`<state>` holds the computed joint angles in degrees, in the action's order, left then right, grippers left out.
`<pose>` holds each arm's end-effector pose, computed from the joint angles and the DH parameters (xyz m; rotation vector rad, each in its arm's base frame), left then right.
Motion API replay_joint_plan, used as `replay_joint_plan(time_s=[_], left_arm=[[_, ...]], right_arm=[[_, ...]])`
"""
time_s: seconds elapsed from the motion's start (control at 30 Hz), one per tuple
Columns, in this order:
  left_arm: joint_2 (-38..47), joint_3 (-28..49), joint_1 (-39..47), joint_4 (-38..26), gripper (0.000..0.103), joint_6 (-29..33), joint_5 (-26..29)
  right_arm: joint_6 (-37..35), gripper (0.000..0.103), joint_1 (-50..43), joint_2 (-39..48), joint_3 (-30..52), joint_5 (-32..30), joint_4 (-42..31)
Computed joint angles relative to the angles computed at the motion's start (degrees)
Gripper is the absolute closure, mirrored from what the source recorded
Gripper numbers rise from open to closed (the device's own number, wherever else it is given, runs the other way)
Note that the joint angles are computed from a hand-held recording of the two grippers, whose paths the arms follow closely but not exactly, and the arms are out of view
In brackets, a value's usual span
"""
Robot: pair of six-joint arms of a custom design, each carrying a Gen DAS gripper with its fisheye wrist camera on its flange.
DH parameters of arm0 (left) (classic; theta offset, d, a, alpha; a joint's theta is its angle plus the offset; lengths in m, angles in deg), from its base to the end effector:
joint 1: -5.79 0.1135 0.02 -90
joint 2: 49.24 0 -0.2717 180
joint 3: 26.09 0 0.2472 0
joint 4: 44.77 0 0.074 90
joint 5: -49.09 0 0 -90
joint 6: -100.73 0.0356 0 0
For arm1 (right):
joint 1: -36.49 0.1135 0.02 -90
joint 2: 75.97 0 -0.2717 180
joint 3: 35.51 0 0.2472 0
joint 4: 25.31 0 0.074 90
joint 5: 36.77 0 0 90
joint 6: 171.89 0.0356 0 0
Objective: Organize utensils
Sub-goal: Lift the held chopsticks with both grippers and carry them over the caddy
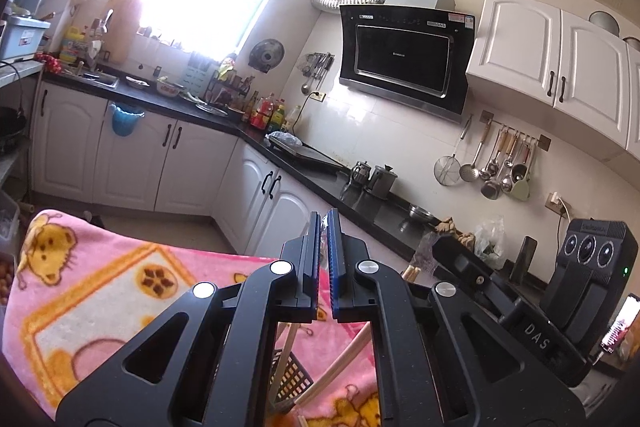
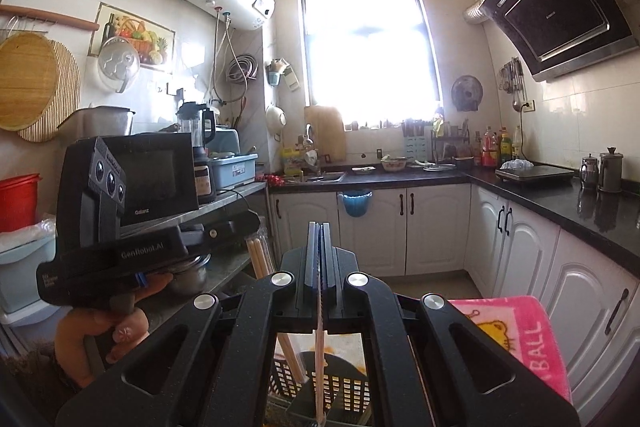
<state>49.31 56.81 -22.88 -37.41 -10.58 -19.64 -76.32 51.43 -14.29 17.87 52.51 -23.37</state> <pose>0.3487 -0.2054 0.3000 0.4026 1.7572 -0.9530 0.2363 0.0635 0.3049 -0.1475 1.6830 0.2796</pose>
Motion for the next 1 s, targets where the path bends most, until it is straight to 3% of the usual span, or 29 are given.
replay_joint_plan(time_s=[0.4, 1.0], left_arm=[[6.3, 3.0, -0.4, 0.3, 0.101, -0.4, 0.4], [10.0, -0.5, -0.7, 5.0, 0.101, -1.8, 0.9]], right_arm=[[0.9, 0.102, -2.1, 6.2, 0.6, -0.5, 3.4], [1.8, 0.102, -4.0, 11.4, -2.7, -1.0, 9.3]])
